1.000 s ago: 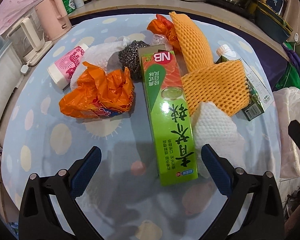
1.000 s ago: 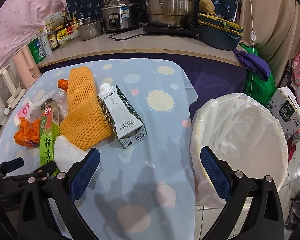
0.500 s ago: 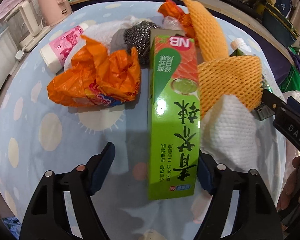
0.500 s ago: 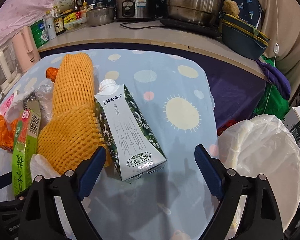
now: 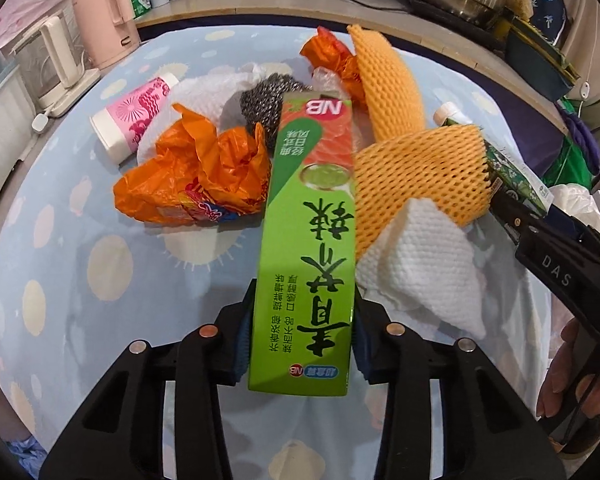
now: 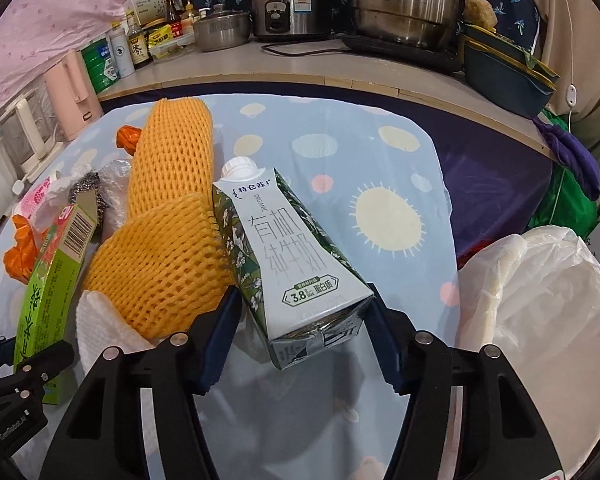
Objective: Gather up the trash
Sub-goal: 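Grasp the green NB tea box with the left tool while the right tool grasps the white milk carton, then carry the tea box and milk carton over the bin and release both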
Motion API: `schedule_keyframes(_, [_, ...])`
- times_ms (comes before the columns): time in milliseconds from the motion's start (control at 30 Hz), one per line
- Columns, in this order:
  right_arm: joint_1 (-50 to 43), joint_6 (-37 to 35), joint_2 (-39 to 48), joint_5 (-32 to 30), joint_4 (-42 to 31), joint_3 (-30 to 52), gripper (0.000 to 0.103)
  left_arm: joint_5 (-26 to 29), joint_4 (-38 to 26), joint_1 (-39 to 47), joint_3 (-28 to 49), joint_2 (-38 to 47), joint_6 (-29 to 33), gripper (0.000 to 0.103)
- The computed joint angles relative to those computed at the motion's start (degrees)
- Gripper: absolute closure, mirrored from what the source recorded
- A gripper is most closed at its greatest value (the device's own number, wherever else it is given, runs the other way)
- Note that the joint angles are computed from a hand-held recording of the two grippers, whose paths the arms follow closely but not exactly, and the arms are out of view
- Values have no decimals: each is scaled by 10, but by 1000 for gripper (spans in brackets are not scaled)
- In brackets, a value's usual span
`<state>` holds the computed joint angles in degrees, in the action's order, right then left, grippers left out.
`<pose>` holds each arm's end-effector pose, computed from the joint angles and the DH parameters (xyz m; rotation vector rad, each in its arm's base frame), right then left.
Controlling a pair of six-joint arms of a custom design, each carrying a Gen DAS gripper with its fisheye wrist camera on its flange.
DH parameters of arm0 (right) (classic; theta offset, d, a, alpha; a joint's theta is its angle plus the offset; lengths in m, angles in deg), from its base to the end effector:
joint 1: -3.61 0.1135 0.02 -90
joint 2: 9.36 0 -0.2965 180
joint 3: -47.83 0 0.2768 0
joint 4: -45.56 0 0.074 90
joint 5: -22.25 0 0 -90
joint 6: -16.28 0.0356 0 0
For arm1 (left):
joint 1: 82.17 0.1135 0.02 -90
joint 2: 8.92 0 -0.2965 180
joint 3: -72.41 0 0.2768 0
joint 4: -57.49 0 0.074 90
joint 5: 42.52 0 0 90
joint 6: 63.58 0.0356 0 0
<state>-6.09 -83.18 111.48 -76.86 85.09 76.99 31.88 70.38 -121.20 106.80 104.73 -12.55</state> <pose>0.2285 -0.0333 0.0052 -0.0622 2.4649 0.0530 0.1877 -0.1399 0.0139 -0.0746 2.6524 -0.0668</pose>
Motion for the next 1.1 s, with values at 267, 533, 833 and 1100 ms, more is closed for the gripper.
schedule_keyframes(267, [-54, -9, -87, -47, -15, -57, 47, -32, -42, -41, -39, -98, -31, 66])
schedule_keyframes(533, [-130, -37, -208, -106, -53, -123, 49, -72, -111, -108, -54, -194, -56, 66])
schedule_keyframes(833, [-214, -68, -314, -170, -160, -132, 51, -111, -182, -186, -29, -248, -76, 66])
schedule_keyframes(1100, [-297, -90, -453, -226, -306, -108, 52, -116, -201, -223, 13, -247, -53, 66])
